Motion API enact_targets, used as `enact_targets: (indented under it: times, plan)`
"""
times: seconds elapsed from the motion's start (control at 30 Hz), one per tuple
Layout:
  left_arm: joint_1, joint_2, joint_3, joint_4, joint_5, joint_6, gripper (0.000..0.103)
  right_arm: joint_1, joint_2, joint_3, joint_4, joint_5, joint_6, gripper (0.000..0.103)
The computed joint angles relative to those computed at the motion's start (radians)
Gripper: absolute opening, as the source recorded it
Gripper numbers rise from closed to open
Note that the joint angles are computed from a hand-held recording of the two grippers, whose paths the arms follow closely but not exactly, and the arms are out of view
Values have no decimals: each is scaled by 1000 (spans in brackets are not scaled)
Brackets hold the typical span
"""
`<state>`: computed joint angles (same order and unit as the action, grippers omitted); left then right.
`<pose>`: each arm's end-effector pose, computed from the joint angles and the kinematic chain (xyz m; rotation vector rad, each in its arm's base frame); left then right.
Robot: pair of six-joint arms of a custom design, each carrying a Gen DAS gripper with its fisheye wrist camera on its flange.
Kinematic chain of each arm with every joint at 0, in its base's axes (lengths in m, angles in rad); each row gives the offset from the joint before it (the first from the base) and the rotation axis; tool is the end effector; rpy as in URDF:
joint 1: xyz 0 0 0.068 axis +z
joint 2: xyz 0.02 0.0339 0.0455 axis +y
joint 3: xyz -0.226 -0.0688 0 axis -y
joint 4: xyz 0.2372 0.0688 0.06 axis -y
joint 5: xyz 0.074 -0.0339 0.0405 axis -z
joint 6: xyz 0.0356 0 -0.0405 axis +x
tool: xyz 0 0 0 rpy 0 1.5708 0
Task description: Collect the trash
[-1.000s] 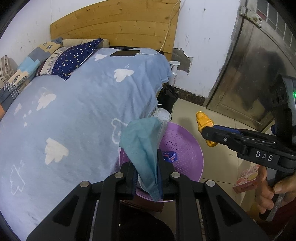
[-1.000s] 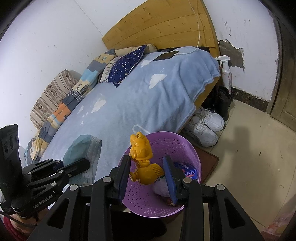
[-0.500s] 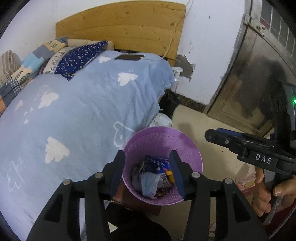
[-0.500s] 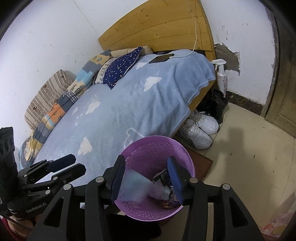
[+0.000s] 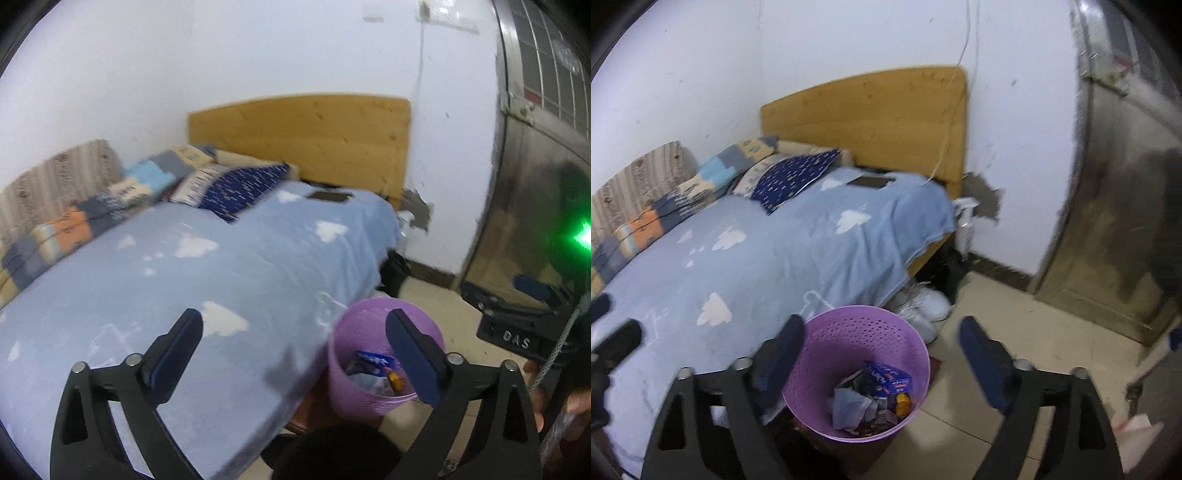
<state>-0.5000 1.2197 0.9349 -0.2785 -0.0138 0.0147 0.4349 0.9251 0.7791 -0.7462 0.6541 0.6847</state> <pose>0.2455 -0.1335 0.2581 0.5383 2.0775 -0.2698 0.1829 0.0611 0.2393 0.5428 2.1796 -0.2231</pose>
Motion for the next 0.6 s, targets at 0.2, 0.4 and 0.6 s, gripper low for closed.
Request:
enact_targets:
  times: [0.2, 0.4, 0.6]
  plan:
    - [8, -245, -181, -12, -231, 40, 103, 348, 97, 104, -249, 269, 406, 99]
    - [19, -401, -295, -64, -346, 41, 103, 539, 281, 231, -503, 315, 737, 99]
    - [63, -457, -336, -66, -363, 41, 103, 635, 402, 311, -629, 338, 850, 99]
